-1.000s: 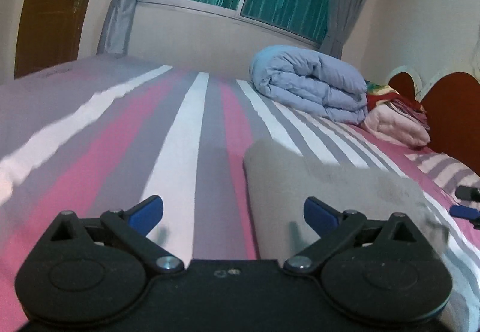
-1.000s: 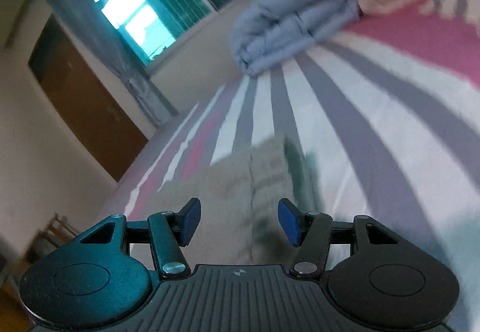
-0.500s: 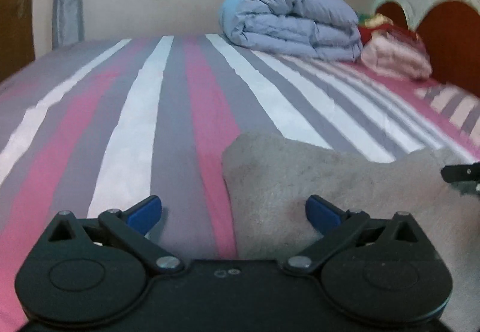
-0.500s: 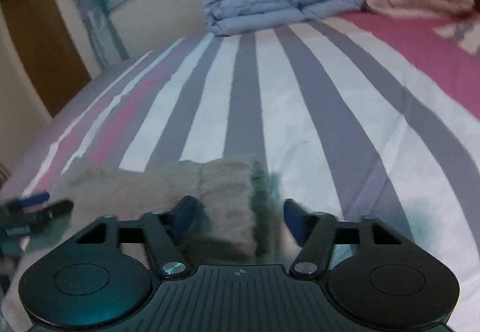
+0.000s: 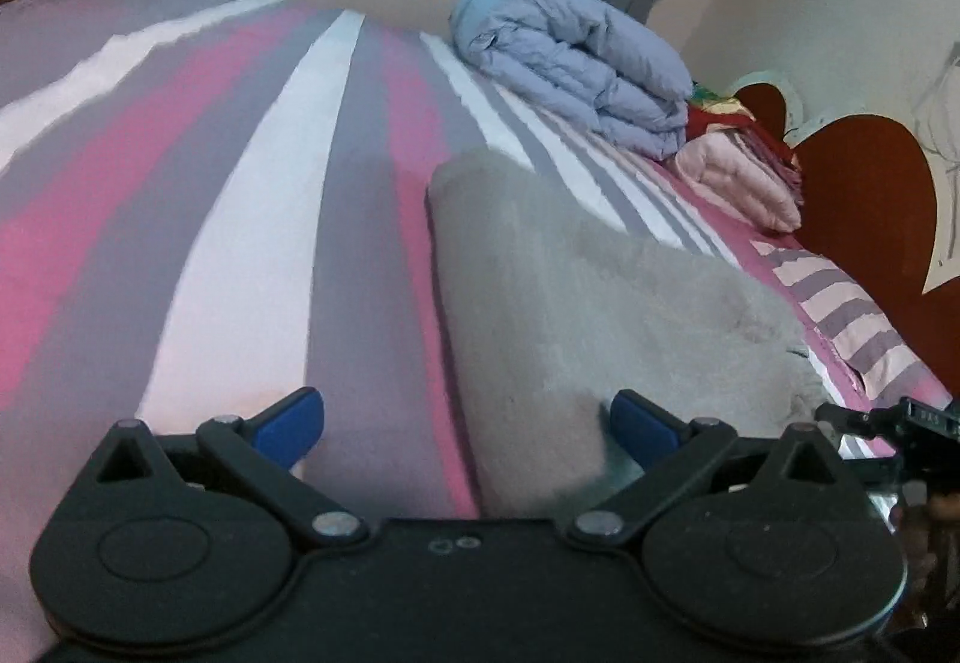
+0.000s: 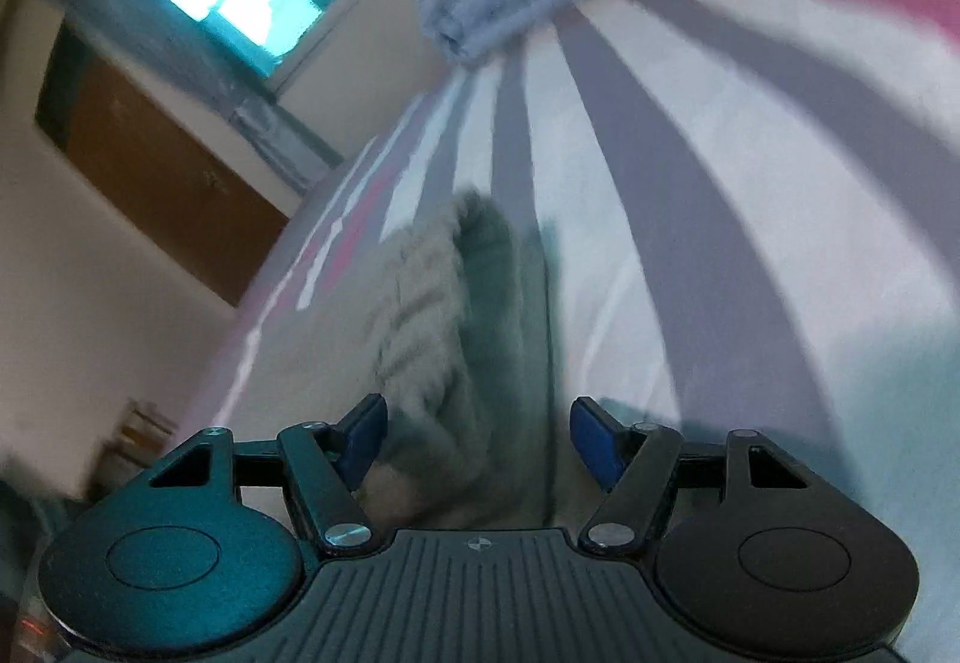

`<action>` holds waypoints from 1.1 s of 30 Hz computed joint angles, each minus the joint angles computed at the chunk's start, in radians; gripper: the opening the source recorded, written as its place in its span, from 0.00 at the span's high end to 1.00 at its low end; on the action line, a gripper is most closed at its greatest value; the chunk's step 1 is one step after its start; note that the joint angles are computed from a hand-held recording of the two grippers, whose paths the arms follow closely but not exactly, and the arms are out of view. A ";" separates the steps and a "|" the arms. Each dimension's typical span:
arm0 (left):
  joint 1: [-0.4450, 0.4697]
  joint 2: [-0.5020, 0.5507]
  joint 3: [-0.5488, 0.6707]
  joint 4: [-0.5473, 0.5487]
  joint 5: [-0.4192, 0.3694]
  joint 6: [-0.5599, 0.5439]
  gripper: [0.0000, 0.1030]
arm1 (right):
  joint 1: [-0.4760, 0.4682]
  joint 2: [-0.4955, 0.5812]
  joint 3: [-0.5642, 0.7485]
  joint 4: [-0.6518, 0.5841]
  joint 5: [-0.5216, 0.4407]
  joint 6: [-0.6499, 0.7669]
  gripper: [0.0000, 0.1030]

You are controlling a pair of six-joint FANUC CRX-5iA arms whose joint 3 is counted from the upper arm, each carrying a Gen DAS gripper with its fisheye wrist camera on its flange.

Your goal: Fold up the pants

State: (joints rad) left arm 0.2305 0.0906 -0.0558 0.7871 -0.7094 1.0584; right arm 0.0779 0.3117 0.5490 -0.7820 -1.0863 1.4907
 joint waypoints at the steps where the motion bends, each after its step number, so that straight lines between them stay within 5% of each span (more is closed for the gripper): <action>1: -0.005 -0.004 0.005 -0.032 0.008 0.018 0.07 | -0.001 0.007 0.005 0.003 -0.012 -0.032 0.35; 7: -0.012 -0.007 0.048 -0.116 -0.021 0.099 0.07 | -0.021 -0.059 -0.060 -0.079 0.068 -0.002 0.34; 10: -0.012 -0.018 0.049 -0.141 -0.029 0.120 0.07 | 0.024 0.016 0.043 0.061 -0.069 -0.110 0.30; 18: -0.004 -0.020 0.060 -0.141 -0.061 0.085 0.07 | -0.031 -0.051 -0.047 -0.089 0.043 -0.048 0.30; 21: 0.003 0.005 0.088 -0.131 -0.082 0.069 0.07 | -0.048 -0.038 -0.042 -0.117 0.045 -0.079 0.14; 22: 0.007 0.017 0.099 -0.120 -0.092 0.065 0.07 | -0.042 -0.024 -0.021 -0.089 0.040 -0.099 0.06; 25: 0.026 0.079 0.148 -0.044 -0.163 0.051 0.07 | -0.065 0.038 0.052 -0.132 -0.031 -0.113 0.05; 29: 0.062 0.193 0.186 0.209 -0.315 0.013 0.09 | -0.088 0.093 0.122 -0.177 -0.090 -0.117 0.02; 33: 0.078 0.300 0.293 0.241 -0.429 0.044 0.37 | -0.115 0.125 0.163 -0.257 -0.163 -0.078 0.05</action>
State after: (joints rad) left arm 0.3090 0.3907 0.2372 1.0277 -1.1384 1.1026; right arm -0.0370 0.4370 0.7115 -1.0394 -1.2494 1.4129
